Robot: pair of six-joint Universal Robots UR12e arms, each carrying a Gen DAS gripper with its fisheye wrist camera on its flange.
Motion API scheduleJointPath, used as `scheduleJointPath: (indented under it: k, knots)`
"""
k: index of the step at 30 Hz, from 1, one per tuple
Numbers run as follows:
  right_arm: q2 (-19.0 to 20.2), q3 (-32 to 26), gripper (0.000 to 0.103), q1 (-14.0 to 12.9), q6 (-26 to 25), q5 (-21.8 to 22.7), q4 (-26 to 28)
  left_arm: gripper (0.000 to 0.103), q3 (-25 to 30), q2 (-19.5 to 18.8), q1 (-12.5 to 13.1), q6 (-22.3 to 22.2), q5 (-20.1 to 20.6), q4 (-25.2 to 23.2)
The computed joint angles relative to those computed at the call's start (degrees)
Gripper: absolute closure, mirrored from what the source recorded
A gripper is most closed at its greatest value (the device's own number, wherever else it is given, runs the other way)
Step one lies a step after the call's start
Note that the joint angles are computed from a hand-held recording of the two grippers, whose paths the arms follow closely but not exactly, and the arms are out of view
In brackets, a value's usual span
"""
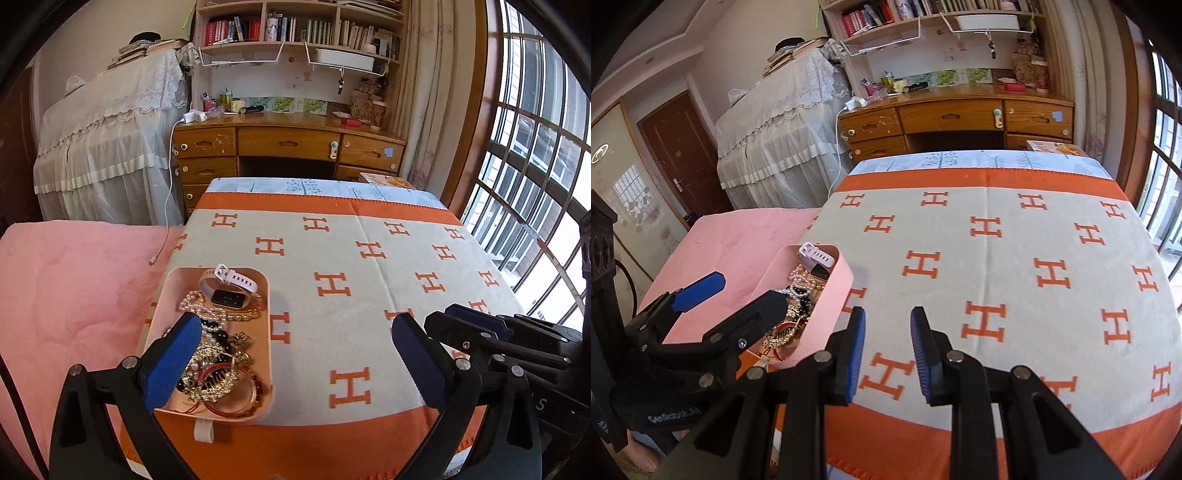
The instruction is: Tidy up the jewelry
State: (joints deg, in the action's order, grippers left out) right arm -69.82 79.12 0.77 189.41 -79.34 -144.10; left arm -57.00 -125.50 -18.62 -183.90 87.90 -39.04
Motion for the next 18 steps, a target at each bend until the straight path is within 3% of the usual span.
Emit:
scheduleJointPath:
  k: [8,18]
  knots:
    - [-3.76,5.30,0.063,-0.88,1.92,-4.31,-5.86,0.001,0.12,0.93,-1.99,-1.28,1.73,-1.01]
    - [-5.05,6.79,0.062,-0.76,2.18,-7.67,-9.18,0.001,-0.26,1.64,-3.75,-0.15,7.56,2.24]
